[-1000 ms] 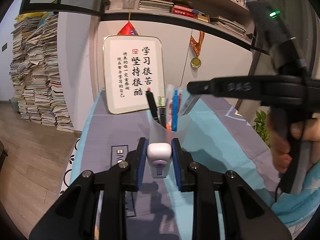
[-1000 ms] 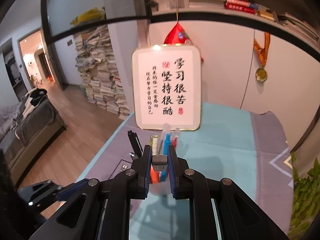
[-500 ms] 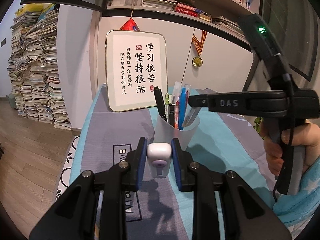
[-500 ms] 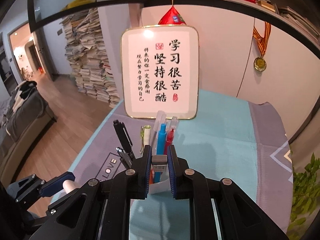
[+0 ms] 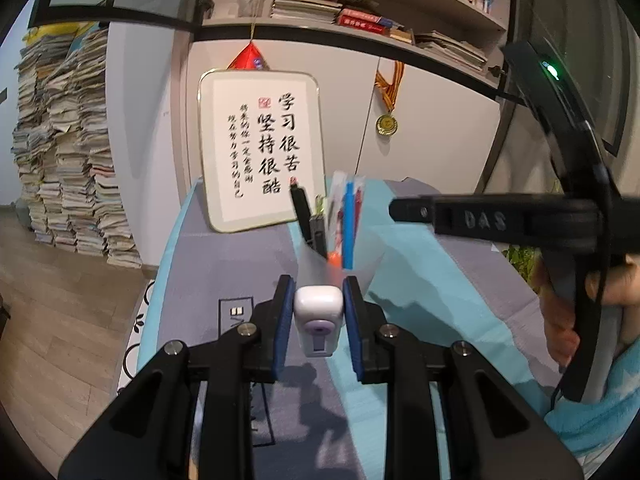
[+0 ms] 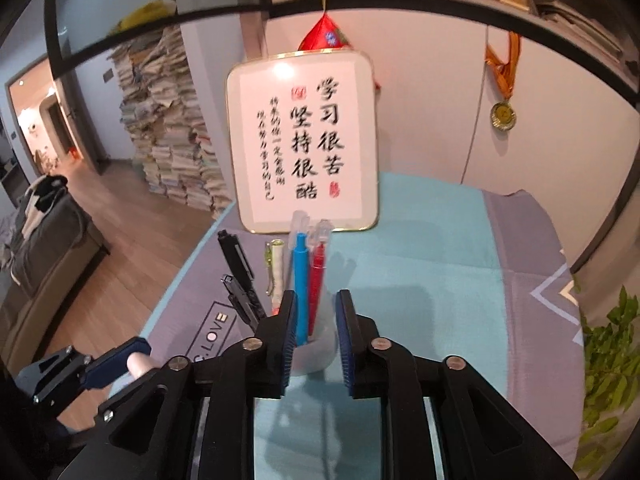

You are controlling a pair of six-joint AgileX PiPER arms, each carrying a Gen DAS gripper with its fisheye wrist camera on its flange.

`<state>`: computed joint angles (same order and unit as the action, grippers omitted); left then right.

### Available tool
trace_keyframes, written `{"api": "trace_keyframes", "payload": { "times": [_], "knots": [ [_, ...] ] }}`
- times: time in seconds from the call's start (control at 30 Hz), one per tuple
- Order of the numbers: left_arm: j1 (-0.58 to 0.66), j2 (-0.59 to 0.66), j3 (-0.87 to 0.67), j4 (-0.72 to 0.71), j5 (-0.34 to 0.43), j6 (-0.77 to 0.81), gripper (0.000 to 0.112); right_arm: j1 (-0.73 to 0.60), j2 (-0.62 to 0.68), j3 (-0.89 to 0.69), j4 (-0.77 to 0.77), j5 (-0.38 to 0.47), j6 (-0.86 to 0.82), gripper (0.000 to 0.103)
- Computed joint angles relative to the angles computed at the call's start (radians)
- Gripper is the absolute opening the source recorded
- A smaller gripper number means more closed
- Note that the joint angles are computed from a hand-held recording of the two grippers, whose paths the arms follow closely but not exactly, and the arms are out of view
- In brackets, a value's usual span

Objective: Organize stationery
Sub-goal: 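Drop the white eraser into the frosted cup and open the right tool, then lower the purple cutter into the frosted cup and open the left tool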

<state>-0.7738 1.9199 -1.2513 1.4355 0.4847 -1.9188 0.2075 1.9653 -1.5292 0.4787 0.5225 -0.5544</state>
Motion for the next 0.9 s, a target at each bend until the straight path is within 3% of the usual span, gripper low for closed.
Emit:
{"api": "trace_keyframes", "payload": {
  "times": [0.07,0.2,0.43,0.63,0.9],
  "knots": [
    [-0.007,0.004,-0.021,-0.013,0.008,0.027,0.023,-0.011,-0.031,0.058,0.002,-0.042,-0.013,0.045],
    [-0.017,0.012,-0.062,-0.035,0.021,0.072,0.023,-0.046,-0.062,0.144,0.009,-0.082,-0.046,0.045],
    [-0.003,0.016,-0.13,-0.001,-0.005,0.077,0.023,-0.157,-0.061,0.223,0.147,-0.059,-0.173,0.045],
    [0.006,0.082,-0.264,-0.153,0.014,0.259,0.023,-0.247,-0.054,0.266,0.287,-0.035,-0.3,0.045],
    [0.02,0.165,-0.396,-0.317,0.078,0.427,0.023,-0.305,-0.041,0.273,0.365,-0.03,-0.374,0.045]
  ]
}}
